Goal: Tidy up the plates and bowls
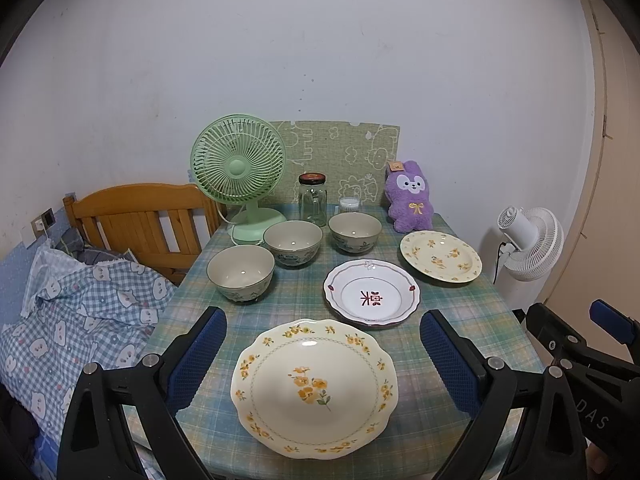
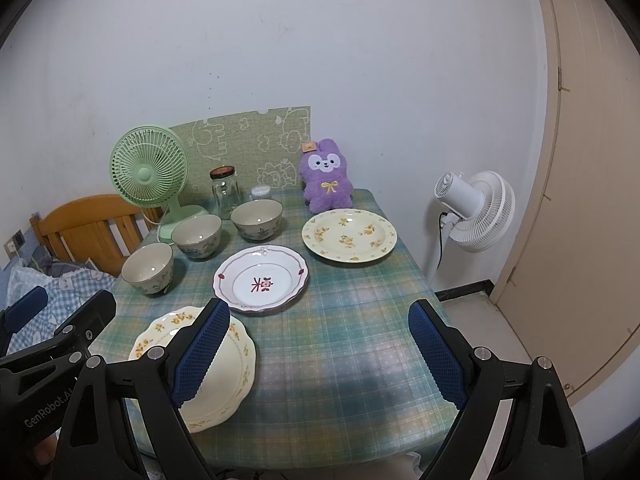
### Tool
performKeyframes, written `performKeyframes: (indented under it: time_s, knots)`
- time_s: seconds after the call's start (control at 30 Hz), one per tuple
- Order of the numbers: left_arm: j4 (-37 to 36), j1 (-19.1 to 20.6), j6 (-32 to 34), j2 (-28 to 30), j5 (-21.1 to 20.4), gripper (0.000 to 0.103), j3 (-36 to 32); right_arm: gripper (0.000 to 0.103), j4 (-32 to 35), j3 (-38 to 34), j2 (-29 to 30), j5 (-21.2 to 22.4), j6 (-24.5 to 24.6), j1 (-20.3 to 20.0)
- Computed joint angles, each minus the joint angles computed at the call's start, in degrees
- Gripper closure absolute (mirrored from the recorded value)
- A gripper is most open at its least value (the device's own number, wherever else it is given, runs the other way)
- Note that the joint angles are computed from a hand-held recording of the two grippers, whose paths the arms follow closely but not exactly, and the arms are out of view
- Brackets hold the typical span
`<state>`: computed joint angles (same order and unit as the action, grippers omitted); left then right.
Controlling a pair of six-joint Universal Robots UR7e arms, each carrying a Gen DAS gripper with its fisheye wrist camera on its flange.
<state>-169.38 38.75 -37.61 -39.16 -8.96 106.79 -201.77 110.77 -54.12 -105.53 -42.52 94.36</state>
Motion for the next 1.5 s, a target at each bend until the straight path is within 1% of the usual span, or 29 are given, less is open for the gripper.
performKeyframes:
  time_s: [0.1, 0.3, 0.93, 1.5]
  knots:
    - [-1.26, 0.05, 1.18, 0.22, -0.11, 0.005, -0.05, 0.01, 0.3, -0.18, -0.04, -0.1, 0.07, 0.08]
    - [-0.51, 0.01, 0.38, 0.21, 0.02, 0.005, -0.04, 0.01, 0.29, -0.14, -0.08, -0.03, 0.0, 0.05]
    - [-2.93, 0.04, 3.17, 0.48, 0.02, 0.006, 0.09, 0.01, 0.14, -0.18, -0.01, 0.06, -0.04, -0.05]
    - [-2.48, 0.04, 2.96, 0.53, 0.04, 0.007, -0.13, 0.01, 0.19, -0.29, -0.09, 0.16, -0.14, -0.15]
